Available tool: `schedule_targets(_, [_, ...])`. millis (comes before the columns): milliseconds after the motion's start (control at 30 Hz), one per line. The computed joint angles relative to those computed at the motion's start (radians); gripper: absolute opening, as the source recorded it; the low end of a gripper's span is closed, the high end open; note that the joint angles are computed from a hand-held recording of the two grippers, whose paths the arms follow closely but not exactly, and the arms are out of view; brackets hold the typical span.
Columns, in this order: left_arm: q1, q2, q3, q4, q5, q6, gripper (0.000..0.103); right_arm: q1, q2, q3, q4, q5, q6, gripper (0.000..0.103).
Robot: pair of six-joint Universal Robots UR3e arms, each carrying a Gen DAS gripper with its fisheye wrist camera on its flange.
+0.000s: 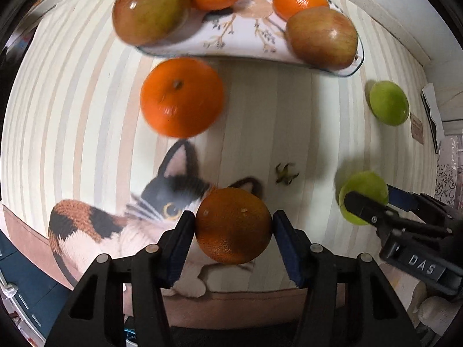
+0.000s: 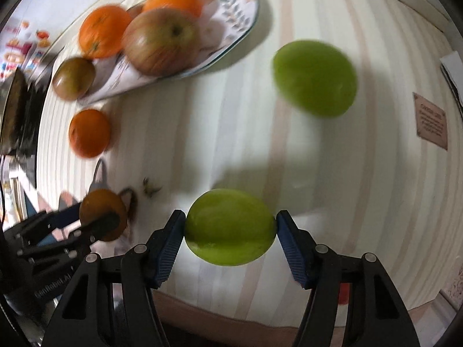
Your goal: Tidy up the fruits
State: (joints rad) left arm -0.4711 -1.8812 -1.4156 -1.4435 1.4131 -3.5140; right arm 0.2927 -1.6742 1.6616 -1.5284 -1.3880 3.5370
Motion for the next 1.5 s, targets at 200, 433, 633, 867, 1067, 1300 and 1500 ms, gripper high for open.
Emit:
schedule_targets(200, [-0.001,0.017,-0.049,0.031,-0.005,-0.017,0.054,0.036,-0.007,0.033,-0.037,0.005,0.059,0.068])
schedule_targets(433, [0.02,0.034,-0.028,0.034,0.004,-0.01,0.053,0.061,0.014,0.04,-0.049,0.019,0.062,0.066])
schedule_targets(633, [0.033,0.069,0.103,-0.017,0.027,-0.002,0.053,0.006,-0.028,-0.016,-0.03,0.045,0.055,0.065])
schedule_targets(867, [0.052,-0.047,0.368,-0.066,0.082,0.01,0.053,-0.154,0.097,-0.347,0.047,0.067,-0.025,0.066])
schedule_targets(1067, [0.072,-0.253,0.619,-0.147,0.102,0.021,0.053,-0.206,0.346,-0.61,0.049,0.012,-0.064,0.066])
schedule_targets(1300, [0.05,-0.466,0.874,-0.257,0.121,0.014,0.053,-0.193,0.574,-0.813,0.113,-0.029,-0.068,0.066])
schedule_targets(1500, [0.062,-0.514,0.916,-0.285,0.102,0.006,0.054,-0.218,0.576,-0.733,0.08,-0.009,-0.091,0.066])
